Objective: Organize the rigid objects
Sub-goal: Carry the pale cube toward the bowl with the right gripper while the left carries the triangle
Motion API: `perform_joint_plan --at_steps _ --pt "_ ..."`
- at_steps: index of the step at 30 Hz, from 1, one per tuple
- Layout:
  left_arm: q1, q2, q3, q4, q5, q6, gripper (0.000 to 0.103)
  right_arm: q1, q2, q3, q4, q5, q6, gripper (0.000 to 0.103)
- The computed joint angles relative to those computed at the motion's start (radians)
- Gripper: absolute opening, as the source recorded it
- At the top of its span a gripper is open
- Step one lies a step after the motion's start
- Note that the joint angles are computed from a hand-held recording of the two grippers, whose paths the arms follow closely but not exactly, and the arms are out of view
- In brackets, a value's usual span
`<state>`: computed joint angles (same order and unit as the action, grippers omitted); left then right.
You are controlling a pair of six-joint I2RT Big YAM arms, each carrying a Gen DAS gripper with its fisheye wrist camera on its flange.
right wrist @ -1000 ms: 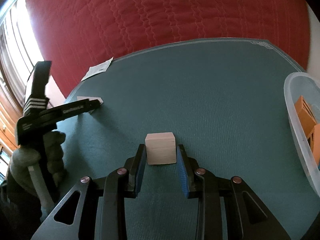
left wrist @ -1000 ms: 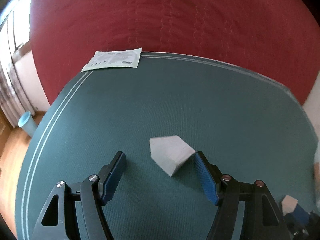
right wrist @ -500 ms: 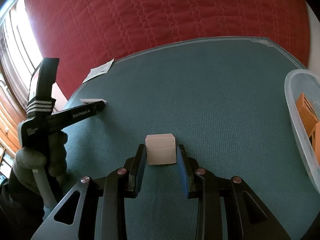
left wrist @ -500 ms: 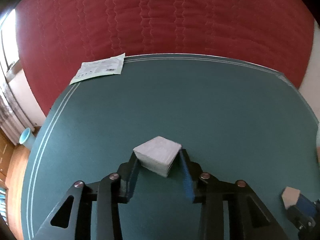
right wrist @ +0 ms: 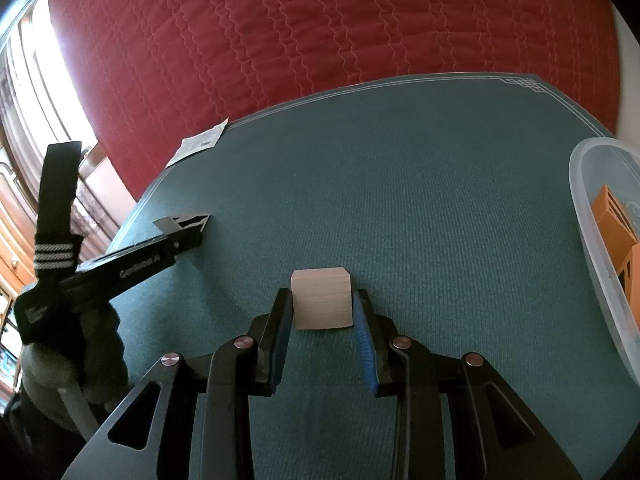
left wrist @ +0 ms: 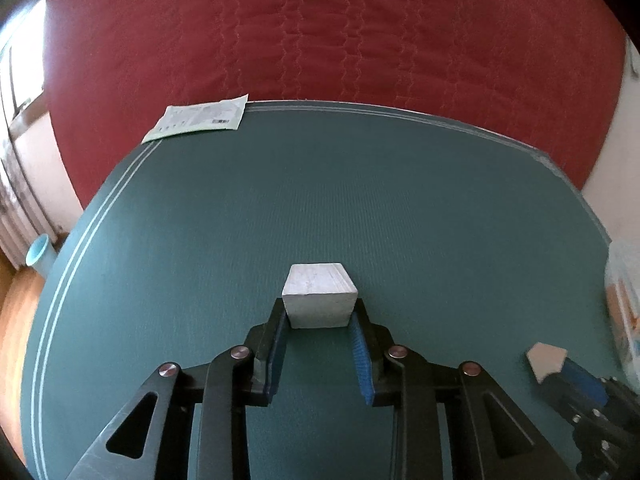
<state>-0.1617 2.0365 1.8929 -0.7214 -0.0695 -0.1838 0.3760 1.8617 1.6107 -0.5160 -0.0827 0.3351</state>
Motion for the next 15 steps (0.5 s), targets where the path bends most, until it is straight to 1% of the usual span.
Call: perform_joint_plan --at_steps 4,10,15 --pt "-0.003 -0.041 -0.059 0.018 -0.006 -0.011 0.031 -0.001 -0.003 -0.003 0.004 -0.003 0.002 0.032" --pt "-0.006 -0.099 -0.127 0.039 -0.017 -0.008 0.031 -0.001 -0.018 -0.03 0.045 -0.005 0.013 0.031" --pt "-0.005 -0.154 -0.19 0.073 0.003 -0.025 0.031 -0.004 -0.026 -0.04 0.065 -0.01 0.028 0.031"
